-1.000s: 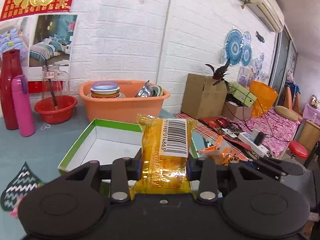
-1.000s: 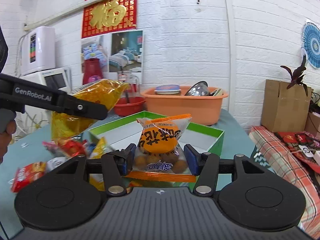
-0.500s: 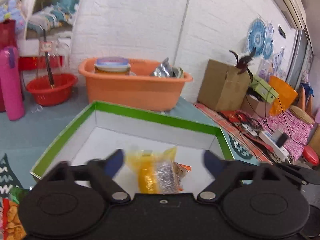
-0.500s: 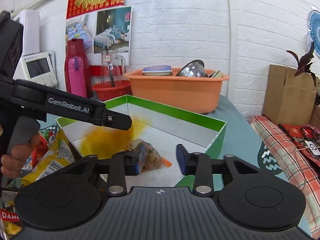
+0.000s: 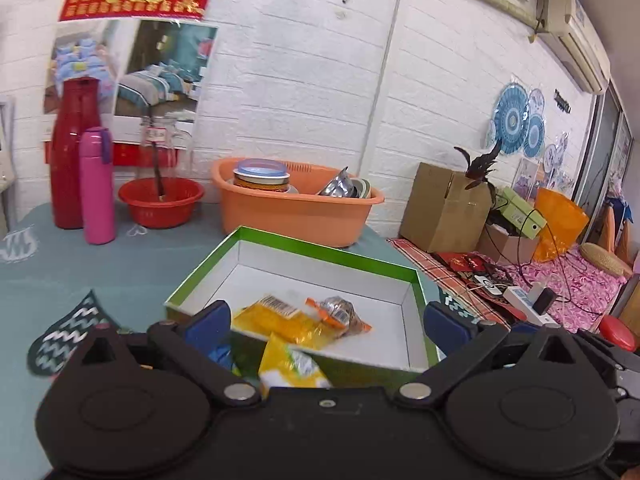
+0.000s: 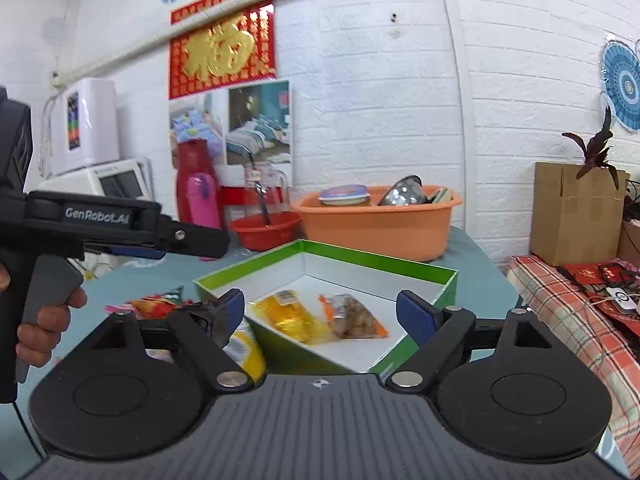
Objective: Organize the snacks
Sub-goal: 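Carry both bags into the green box and open both tools, then grasp the red chip bag with the left tool while the right tool grasps a clear pastry bag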
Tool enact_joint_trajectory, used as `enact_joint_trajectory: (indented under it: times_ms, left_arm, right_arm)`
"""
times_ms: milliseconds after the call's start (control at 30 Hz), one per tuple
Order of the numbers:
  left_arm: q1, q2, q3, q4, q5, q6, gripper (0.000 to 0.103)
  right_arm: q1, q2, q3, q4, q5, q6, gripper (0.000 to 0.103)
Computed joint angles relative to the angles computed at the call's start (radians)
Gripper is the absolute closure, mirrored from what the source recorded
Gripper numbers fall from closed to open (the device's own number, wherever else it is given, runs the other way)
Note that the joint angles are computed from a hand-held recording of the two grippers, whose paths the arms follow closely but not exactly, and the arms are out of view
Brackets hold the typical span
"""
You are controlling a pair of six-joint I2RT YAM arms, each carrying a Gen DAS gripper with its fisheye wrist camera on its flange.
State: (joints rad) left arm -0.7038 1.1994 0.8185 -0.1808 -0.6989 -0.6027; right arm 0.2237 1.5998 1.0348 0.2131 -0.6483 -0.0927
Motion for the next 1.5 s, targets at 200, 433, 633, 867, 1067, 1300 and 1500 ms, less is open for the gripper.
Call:
enact_joint_trajectory:
  times_ms: [200,433,633,867,1067,1300,1500]
  left_arm:
    - [-0.232,-0.113,-0.062,-0.264,-0.194,-0.271,0.000]
    - [-0.427,-0.111,-0.151,-0.523,-0.277,-0.747,0.000]
    - [-0.530,-0.132,-0.228,-0.590,-0.296,-0.968,0.000]
    - [-0.622,-0.155,-0.231,-0.771,-0.338,-1.191,0.000]
    - [-0.586,-0.205,-0.274,-0.696,-0.317,-1.104,0.000]
    - [-0.467,-0.286,-0.291,-0.654,-0.294,-0.907,0.000]
    - [-0.143,-0.505,-0.346,-0.591,-0.190,-0.527,0.000]
  right_arm:
    - [-0.049,-0.167,-0.187,0.046,-0.142,0.041,0.000]
    - [-0.034,-0.241,-0.278,-0.121,-0.185,-0.080,0.000]
    - [0.069,-0.229,-0.295,-0.246,-0.113,-0.166,0.000]
    - [0.200,-0.162,-0.270,-0.243,-0.045,-0.061,0.000]
    - [0.183,-0.112,-0.231,-0.277,-0.062,-0.068,0.034]
    - [0.030,-0.132,-0.215,-0.454,-0.197,-0.186,0.034]
    - [0.038,-0.213,-0.277,-0.395,-0.169,-0.236,0.008]
